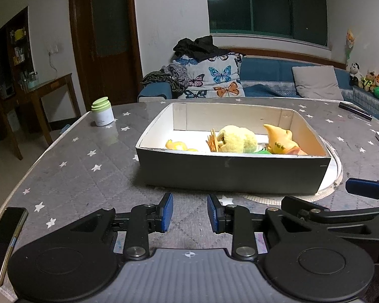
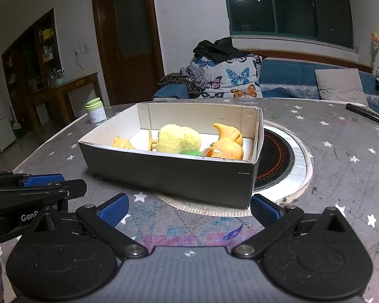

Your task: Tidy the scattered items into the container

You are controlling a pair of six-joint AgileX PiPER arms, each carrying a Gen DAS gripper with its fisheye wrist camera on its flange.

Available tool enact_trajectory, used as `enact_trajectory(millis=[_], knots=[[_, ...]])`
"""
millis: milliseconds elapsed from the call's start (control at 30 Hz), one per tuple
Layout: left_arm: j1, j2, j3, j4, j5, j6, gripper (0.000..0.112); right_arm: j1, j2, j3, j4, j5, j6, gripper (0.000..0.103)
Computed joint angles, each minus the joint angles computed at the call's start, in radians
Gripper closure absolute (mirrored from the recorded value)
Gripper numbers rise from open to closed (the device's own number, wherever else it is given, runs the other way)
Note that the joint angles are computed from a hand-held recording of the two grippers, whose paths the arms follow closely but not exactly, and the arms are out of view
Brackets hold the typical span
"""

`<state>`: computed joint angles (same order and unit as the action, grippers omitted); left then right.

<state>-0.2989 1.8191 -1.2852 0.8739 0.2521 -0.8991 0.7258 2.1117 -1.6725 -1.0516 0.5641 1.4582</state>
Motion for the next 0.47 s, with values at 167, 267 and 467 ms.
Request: enact_trajectory(millis=[167, 267, 467], knots=[[-0.003, -0.013, 0.014, 0.037, -0.004, -0.041, 0.081, 0.007, -0.015, 0.018, -0.023, 0.000, 0.025, 0.000], [-0.001, -0.012, 0.019, 0.077, -0.012, -0.082, 0.081, 0.007, -0.016, 0.019, -0.021, -0.001, 0.022, 0.000], [0.003, 0.014, -0.002, 0.150, -0.020, -0.141, 0.081, 0.000, -0.007, 0.010, -0.014, -0.008, 0.019, 0.000]])
